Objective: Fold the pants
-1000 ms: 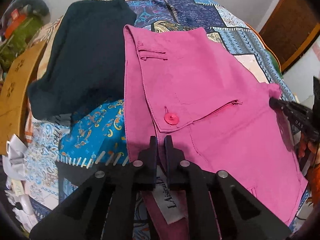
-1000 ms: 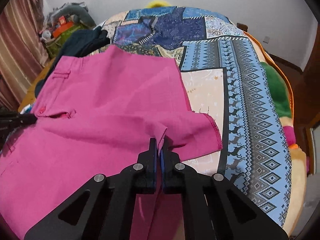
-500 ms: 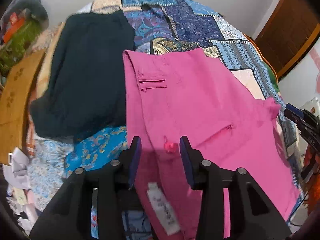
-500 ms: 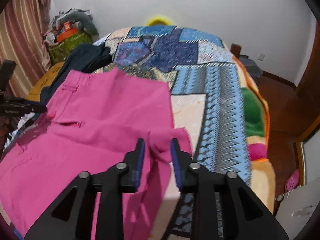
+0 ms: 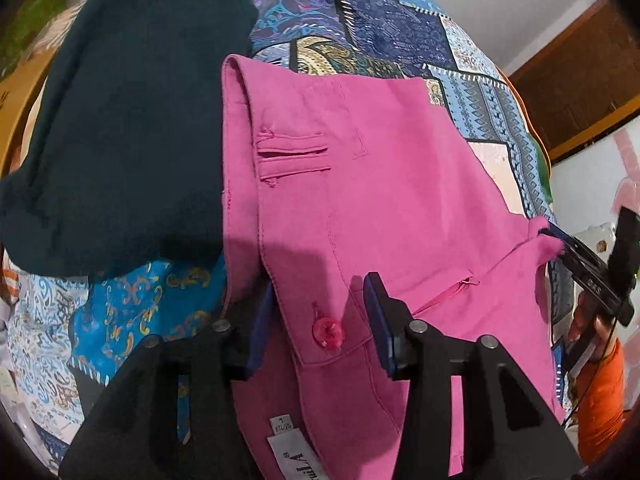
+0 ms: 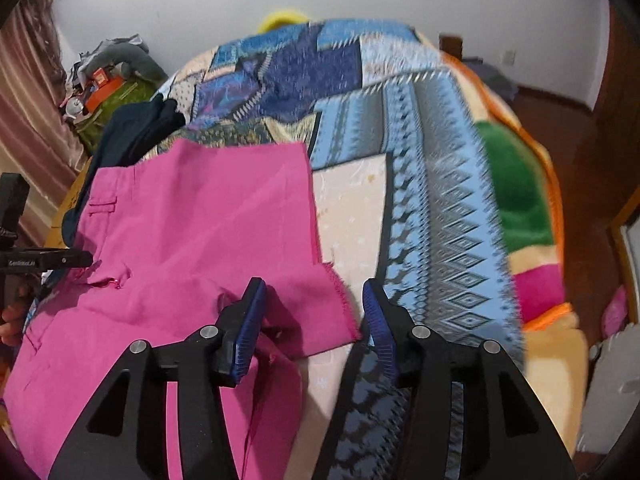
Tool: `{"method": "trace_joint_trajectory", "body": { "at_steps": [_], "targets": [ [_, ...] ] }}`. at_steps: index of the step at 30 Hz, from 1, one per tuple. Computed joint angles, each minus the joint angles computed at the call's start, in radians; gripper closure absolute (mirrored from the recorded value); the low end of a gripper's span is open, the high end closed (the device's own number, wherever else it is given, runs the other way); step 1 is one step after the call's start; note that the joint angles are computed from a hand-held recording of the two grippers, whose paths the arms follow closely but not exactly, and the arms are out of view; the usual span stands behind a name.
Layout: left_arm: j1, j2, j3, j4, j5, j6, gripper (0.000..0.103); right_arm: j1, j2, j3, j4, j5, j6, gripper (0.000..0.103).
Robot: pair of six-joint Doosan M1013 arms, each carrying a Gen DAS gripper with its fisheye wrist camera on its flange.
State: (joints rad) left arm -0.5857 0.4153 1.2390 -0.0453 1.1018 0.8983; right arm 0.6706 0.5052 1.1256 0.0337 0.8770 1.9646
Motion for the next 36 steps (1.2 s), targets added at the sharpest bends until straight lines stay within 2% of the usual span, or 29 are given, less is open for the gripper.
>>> {"method": "trace_joint_trajectory", "body": {
  "at_steps": [2, 4, 5, 8, 9, 12, 21, 24, 28, 32, 36],
  "targets": [
    [-0.007, 0.007, -0.01, 0.018, 0.009, 0.019, 0.065, -0.004, 0.01, -0.009, 0.028, 0.012, -0.006, 0.059],
    [-0.016, 0.014, -0.02, 0.056, 0.025, 0.028, 0.076, -0.006, 0.017, -0.015, 0.043, 0.021, -0.01, 0.069],
    [-0.018, 0.015, -0.021, 0.066, 0.026, 0.026, 0.079, -0.006, 0.019, -0.018, 0.043, 0.025, -0.012, 0.077],
    [-0.026, 0.016, -0.023, 0.107, 0.028, 0.013, 0.092, -0.004, 0.021, -0.02, 0.038, 0.042, -0.016, 0.088],
    [-0.029, 0.017, -0.024, 0.122, 0.028, 0.012, 0.095, -0.002, 0.022, -0.021, 0.037, 0.047, -0.025, 0.092],
    [-0.044, 0.012, -0.021, 0.173, 0.017, 0.019, 0.096, 0.006, 0.02, -0.024, 0.004, 0.051, -0.046, 0.096],
    [-0.098, 0.01, -0.047, 0.405, 0.069, -0.029, 0.096, 0.027, 0.003, -0.011, -0.11, 0.058, -0.081, 0.099],
    [-0.096, 0.02, -0.052, 0.41, 0.093, -0.027, 0.096, 0.018, 0.009, -0.01, -0.085, 0.078, -0.079, 0.1],
    [-0.093, 0.05, -0.059, 0.407, 0.163, -0.031, 0.096, 0.019, 0.017, -0.019, -0.086, 0.097, -0.058, 0.1],
    [-0.079, 0.04, -0.054, 0.36, 0.145, -0.017, 0.096, 0.021, 0.019, -0.026, -0.085, 0.116, -0.056, 0.099],
    [-0.083, 0.015, -0.04, 0.367, 0.129, -0.012, 0.094, 0.023, 0.011, -0.032, -0.101, 0.137, -0.04, 0.091]
  ]
}}
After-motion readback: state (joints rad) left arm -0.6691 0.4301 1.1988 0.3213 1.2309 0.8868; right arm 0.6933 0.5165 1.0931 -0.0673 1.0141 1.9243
